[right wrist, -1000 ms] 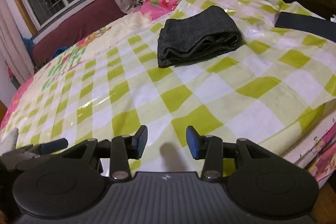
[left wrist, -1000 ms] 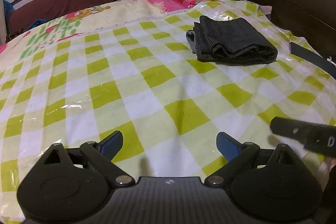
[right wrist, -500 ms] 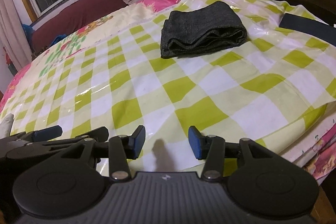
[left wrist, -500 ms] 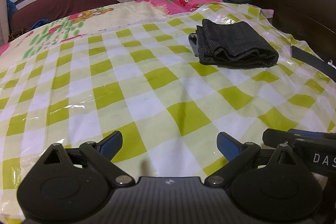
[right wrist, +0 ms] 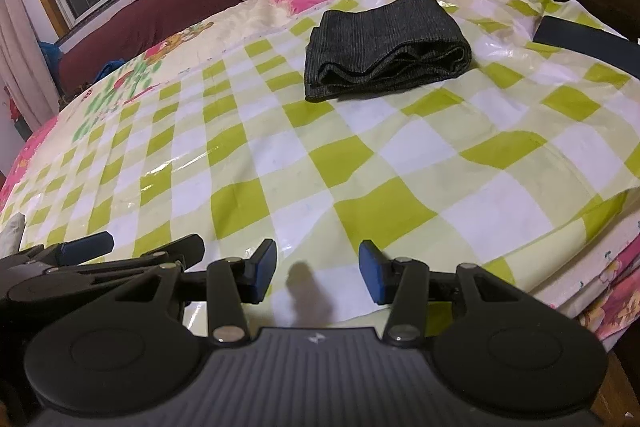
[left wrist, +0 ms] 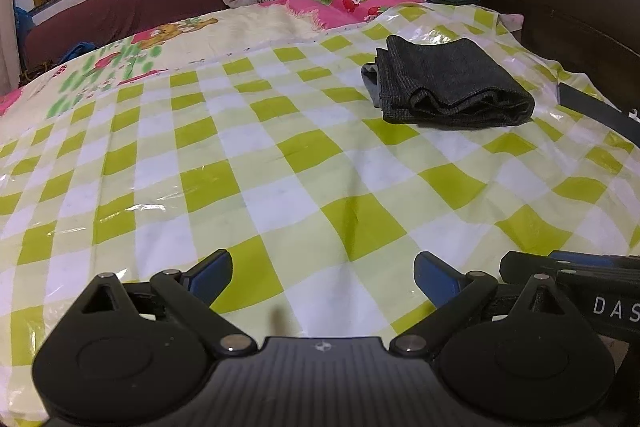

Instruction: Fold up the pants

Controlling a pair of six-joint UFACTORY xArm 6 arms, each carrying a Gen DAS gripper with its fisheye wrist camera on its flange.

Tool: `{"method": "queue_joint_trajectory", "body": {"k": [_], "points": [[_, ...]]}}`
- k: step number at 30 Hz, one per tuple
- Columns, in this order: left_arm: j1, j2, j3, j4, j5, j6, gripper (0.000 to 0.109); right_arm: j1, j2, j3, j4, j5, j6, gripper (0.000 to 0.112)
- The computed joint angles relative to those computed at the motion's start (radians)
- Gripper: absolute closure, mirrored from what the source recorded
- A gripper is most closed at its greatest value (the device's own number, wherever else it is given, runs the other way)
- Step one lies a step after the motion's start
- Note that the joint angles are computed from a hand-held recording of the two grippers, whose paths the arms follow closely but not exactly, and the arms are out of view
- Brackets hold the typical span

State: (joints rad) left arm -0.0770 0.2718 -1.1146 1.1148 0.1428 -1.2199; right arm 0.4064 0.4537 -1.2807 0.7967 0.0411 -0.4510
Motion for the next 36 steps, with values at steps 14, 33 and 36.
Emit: {"method": "queue_joint_trajectory", "body": {"k": [14,33,36], "points": [[-0.007,0.0,-0.004,-0.016,0.026,0.027,0.006,-0.003,0.002,0.001,-0.037,0.004,0.034,0.065],[-0.008,0.001,-0.007,0.004,0.03,0.012,0.006,-0.002,0.001,0.002,-0.036,0.004,0.036,0.065],[-0.006,0.0,-0.005,-0.002,0.028,0.019,0.006,-0.002,0.001,0.002,-0.039,0.005,0.038,0.065]]}}
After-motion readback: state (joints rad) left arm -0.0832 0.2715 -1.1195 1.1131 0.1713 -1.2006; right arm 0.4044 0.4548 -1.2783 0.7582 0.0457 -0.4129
